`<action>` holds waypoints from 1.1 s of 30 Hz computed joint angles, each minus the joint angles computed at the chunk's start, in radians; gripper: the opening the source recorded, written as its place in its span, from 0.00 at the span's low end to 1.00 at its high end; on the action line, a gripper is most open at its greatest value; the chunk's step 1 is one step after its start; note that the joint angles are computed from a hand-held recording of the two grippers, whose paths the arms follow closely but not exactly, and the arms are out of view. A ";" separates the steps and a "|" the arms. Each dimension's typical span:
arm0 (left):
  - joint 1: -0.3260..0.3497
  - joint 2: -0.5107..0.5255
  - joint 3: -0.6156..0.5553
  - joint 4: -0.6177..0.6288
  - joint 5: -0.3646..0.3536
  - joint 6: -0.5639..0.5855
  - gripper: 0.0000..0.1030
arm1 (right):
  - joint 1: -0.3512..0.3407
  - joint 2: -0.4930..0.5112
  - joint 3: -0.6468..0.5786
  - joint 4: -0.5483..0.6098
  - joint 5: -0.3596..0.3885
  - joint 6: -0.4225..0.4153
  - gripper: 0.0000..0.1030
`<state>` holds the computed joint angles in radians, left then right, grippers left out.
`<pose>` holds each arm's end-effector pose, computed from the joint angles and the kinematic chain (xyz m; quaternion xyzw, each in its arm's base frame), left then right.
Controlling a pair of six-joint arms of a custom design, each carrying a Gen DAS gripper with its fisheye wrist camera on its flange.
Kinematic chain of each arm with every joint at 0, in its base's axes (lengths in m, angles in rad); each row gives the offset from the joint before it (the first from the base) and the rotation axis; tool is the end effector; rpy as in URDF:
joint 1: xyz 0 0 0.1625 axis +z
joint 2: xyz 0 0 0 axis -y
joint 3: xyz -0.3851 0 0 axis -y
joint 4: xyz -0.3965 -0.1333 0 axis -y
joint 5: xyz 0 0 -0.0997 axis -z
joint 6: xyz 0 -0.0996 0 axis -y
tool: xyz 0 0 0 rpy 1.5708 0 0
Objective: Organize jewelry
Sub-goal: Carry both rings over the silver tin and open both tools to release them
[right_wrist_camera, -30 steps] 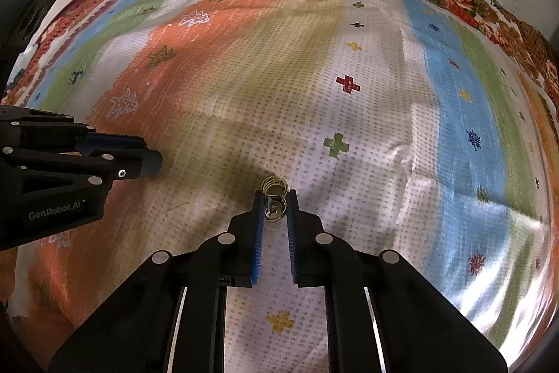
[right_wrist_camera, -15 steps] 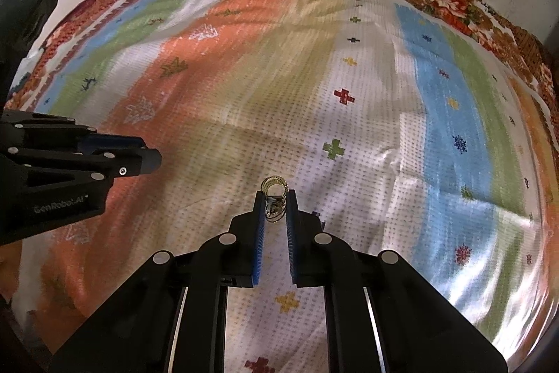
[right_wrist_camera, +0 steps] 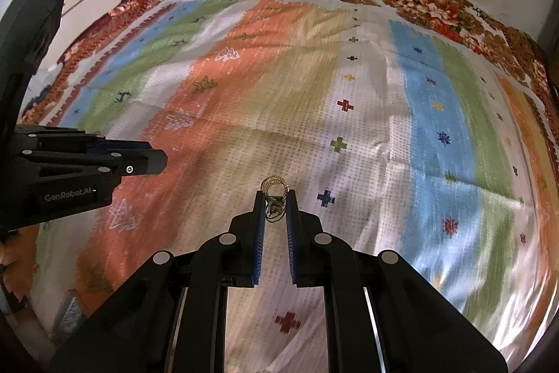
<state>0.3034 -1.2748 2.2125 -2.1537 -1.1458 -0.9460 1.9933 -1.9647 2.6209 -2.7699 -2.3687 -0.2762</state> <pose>-0.3381 -0.2886 0.0915 0.1907 0.9438 -0.1084 0.2472 0.1745 -0.2369 0.2682 0.2060 -0.8698 0.2738 0.3552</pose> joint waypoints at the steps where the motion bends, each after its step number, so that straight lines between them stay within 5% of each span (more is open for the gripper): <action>1: -0.007 -0.010 0.005 0.001 0.000 -0.008 0.19 | 0.010 -0.012 0.000 0.015 0.001 0.011 0.12; 33: -0.316 -0.297 0.129 0.124 -0.003 -0.233 0.19 | 0.332 -0.325 0.039 0.472 -0.028 0.342 0.12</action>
<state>-0.0124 -1.5722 2.3415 -2.0299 -1.1485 -1.1792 2.3252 -2.2896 2.6596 -2.2979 -2.3963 0.0656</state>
